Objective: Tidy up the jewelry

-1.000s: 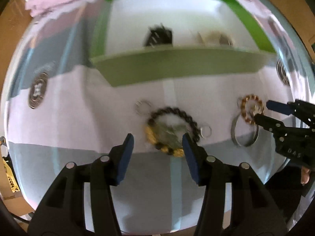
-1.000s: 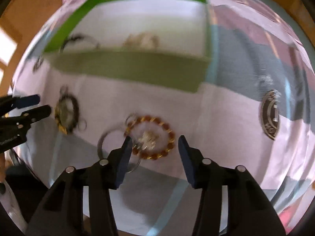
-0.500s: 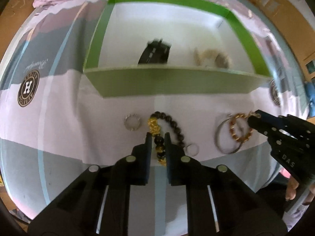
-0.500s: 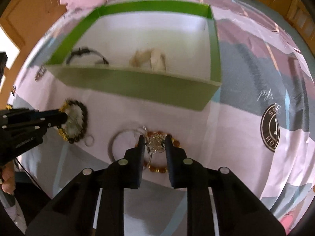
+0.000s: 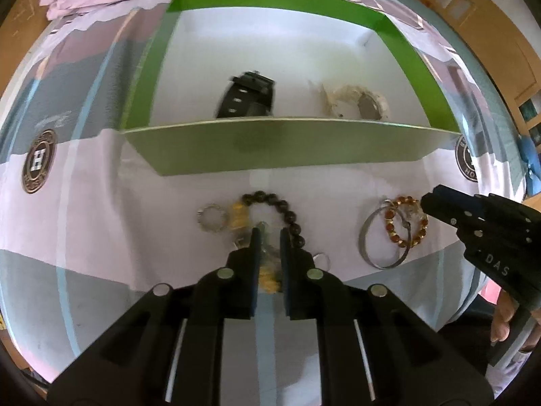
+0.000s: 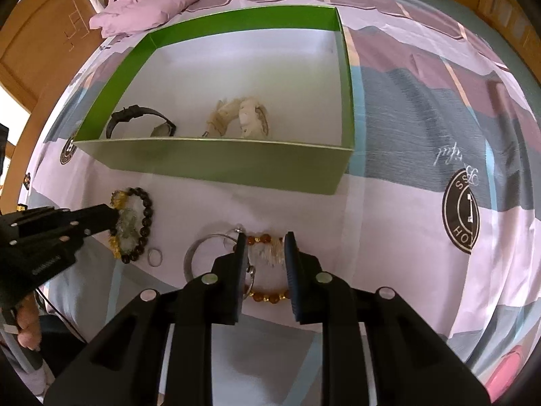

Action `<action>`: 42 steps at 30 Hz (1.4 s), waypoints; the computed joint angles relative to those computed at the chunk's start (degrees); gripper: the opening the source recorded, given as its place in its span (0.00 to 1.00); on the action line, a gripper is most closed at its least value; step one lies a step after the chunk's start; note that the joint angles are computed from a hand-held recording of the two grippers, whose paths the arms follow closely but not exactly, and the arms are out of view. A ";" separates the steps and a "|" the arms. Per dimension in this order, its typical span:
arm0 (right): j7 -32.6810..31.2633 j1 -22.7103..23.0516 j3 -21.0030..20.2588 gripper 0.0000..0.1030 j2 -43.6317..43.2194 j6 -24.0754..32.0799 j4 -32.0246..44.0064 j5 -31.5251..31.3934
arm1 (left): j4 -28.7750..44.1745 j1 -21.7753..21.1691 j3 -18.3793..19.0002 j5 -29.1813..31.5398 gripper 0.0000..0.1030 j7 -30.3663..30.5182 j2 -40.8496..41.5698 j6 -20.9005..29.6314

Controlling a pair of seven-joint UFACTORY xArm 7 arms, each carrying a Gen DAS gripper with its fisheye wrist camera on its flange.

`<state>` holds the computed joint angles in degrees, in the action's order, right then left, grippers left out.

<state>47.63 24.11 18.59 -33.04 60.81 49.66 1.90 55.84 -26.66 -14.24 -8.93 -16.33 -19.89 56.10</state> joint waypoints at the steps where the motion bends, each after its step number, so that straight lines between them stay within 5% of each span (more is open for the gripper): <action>1: 0.09 -0.01 0.05 0.21 0.00 0.09 0.01 -0.04 | 0.09 -0.10 0.13 -0.27 0.09 0.31 0.23 -0.06; 6: 0.74 0.01 0.06 0.34 0.18 0.60 0.11 0.29 | 1.00 -0.05 -0.72 0.80 0.11 -2.15 1.80 -0.53; 10: 1.76 -0.52 0.60 0.34 -0.33 1.76 -0.09 -0.92 | 0.98 0.51 -0.44 1.41 0.31 -3.52 1.05 -0.53; 18: 0.07 1.09 -0.83 0.34 -0.54 -0.55 -1.29 2.16 | 1.84 1.95 -0.75 5.60 0.34 -8.03 1.82 3.85; 23: 1.55 0.27 0.66 0.34 2.23 3.26 0.82 0.28 | 1.91 1.83 -0.55 6.00 0.39 -7.69 2.17 4.78; 29: 1.57 0.89 0.94 0.33 3.72 4.13 1.48 -0.98 | 2.24 1.45 -1.02 6.48 0.39 -7.80 3.45 4.67; 32: 0.69 1.77 0.62 0.19 4.12 3.10 1.56 -0.38 | 2.32 1.06 -0.86 5.94 0.38 -7.50 4.09 4.59; 35: 1.40 1.75 1.00 0.18 4.67 2.81 2.05 -0.88 | 2.63 1.12 -0.86 6.27 0.20 -7.85 4.76 4.39; 42: 1.13 1.91 0.54 0.17 3.62 1.48 1.54 -0.97 | 2.96 1.35 -0.92 7.54 0.13 -9.96 4.75 3.20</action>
